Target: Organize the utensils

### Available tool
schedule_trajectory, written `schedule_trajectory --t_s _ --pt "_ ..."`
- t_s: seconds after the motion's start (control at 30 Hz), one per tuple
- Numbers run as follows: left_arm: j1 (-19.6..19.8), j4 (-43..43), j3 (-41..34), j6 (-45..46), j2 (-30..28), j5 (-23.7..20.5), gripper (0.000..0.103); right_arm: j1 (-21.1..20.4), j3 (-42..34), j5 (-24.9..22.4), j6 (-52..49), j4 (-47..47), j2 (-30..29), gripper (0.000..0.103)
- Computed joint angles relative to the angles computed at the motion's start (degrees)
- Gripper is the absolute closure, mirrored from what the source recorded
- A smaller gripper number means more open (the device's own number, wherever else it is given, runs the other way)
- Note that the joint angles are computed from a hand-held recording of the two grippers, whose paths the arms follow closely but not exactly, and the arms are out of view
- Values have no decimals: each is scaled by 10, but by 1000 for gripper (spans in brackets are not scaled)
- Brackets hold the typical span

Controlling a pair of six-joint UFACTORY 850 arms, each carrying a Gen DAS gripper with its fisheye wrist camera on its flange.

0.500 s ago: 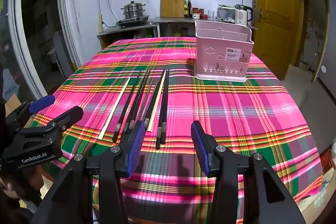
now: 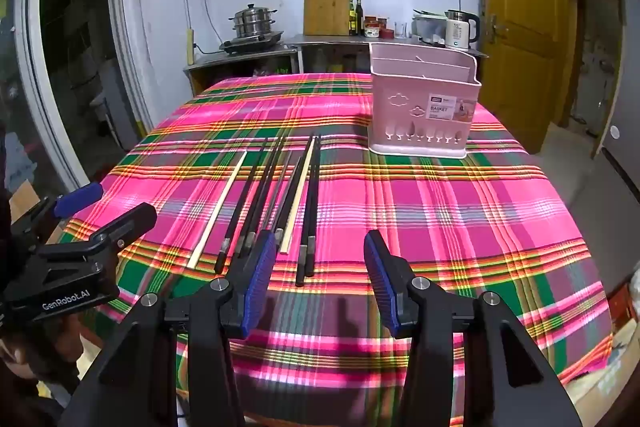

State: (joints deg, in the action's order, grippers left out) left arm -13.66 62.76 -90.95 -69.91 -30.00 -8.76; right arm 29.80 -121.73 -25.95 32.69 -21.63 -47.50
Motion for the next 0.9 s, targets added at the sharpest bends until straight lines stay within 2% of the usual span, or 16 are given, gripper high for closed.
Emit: schedule_trajectory --t_s 0.2,0.3,0.77,0.9 --pt "0 5 0 -6 0 0 4 -1 -4 -1 -2 2 -2 57" --pt "4 -33 -5 36 0 1 4 -1 -5 -3 -6 5 -1 57" --pt "4 -32 -4 33 0 2 4 0 -2 -1 -1 0 1 57" --pt "5 -73 -15 75 -4 -1 4 0 -1 -1 0 -1 1 57"
